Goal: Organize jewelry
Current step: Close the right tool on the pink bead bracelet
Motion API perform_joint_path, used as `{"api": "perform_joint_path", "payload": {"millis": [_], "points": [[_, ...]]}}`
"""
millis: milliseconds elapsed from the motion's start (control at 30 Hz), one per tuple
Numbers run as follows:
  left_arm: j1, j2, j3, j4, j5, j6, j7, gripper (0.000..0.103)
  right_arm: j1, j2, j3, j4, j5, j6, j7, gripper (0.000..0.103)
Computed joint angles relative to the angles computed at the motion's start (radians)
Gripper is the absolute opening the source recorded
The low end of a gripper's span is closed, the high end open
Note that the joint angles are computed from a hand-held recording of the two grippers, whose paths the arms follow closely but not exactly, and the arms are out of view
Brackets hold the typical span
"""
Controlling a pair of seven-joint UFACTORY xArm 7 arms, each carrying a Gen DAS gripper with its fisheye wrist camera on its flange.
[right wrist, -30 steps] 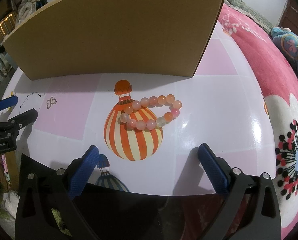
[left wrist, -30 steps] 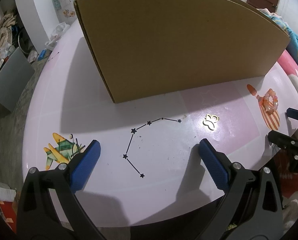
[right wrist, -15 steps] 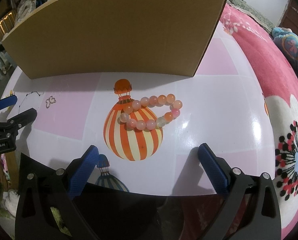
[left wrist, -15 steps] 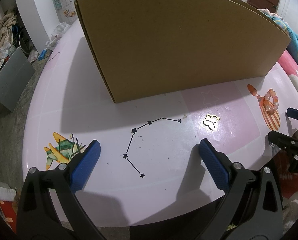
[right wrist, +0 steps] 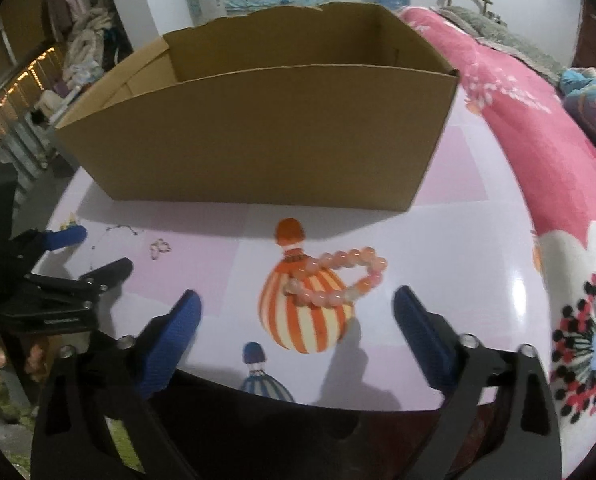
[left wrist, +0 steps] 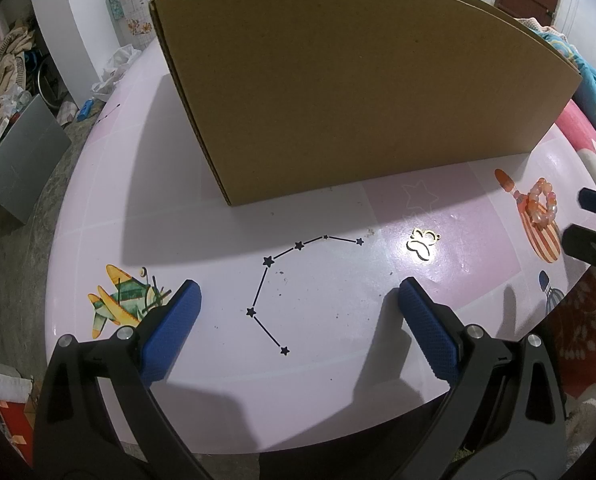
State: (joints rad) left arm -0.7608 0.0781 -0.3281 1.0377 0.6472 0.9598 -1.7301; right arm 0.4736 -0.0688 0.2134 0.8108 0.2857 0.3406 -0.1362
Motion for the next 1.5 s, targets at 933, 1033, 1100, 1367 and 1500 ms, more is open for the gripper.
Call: {"api": "perform_joint_path", "payload": {"millis": [933,1033,1100,1367,1500], "points": [[-0.001,0.001,0.001,0.006,-0.005,0.008,0.005,0.096,0.0,0.093,0.023,0.059,-0.211,0.02,0.17,0.02],[-0.001,0.001,0.001,0.006,-0.005,0.008,0.005,0.096,0.008,0.09,0.029,0.046,-0.249,-0.003,0.208,0.013],[-0.001,0.001,0.001,0.006,-0.005,0.008,0.005,0.096,0.011,0.085,0.03,0.034,-0.27,-0.016,0.23,0.01],[-0.001,0.002,0.001,0.007,-0.006,0.008,0.005,0.096,0.002,0.067,0.022,0.005,-0.208,-0.04,0.224,0.01],[-0.001,0.003,0.002,0.008,-0.006,0.009,0.006,0.096,0.001,0.059,0.021,-0.009,-0.133,-0.049,0.174,0.01]]}}
